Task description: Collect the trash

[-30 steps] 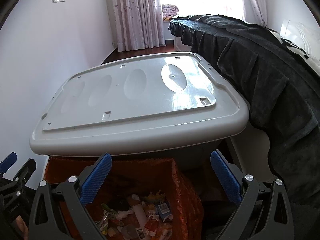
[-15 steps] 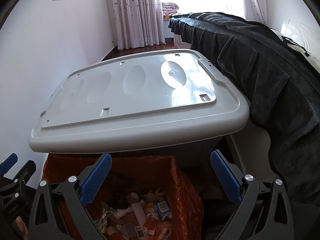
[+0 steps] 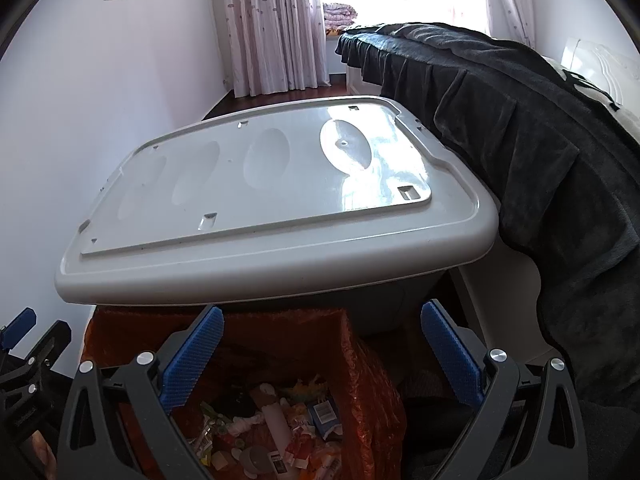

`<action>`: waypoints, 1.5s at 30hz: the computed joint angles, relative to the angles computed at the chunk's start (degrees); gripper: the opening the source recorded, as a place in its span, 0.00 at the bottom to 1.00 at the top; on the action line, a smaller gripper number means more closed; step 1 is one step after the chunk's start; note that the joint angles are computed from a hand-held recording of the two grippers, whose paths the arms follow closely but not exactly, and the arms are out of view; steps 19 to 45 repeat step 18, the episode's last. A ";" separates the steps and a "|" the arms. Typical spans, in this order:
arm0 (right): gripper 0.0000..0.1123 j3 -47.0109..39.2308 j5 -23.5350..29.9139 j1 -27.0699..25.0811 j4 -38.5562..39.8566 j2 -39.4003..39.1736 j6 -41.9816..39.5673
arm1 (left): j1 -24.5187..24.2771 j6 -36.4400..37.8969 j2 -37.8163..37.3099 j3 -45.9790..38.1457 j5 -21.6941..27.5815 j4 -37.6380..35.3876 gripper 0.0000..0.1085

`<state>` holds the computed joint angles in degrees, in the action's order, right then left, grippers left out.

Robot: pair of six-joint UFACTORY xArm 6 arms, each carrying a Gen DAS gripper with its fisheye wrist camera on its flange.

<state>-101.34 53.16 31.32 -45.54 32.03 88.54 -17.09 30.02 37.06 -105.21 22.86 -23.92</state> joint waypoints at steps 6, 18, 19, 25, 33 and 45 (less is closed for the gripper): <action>0.87 0.61 -0.49 -0.15 -0.01 -0.30 0.90 | 0.47 -7.03 1.02 -1.04 0.98 6.20 0.86; 0.87 1.52 0.51 -0.06 -1.78 -0.99 3.55 | 1.61 -9.91 2.44 -3.94 6.63 4.84 0.86; 0.87 1.52 0.51 -0.06 -1.78 -0.99 3.55 | 1.61 -9.91 2.44 -3.94 6.63 4.84 0.86; 0.87 1.52 0.51 -0.06 -1.78 -0.99 3.55 | 1.61 -9.91 2.44 -3.94 6.63 4.84 0.86; 0.87 1.52 0.51 -0.06 -1.78 -0.99 3.55 | 1.61 -9.91 2.44 -3.94 6.63 4.84 0.86; 0.87 1.52 0.51 -0.06 -1.78 -0.99 3.55 | 1.61 -9.91 2.44 -3.94 6.63 4.84 0.86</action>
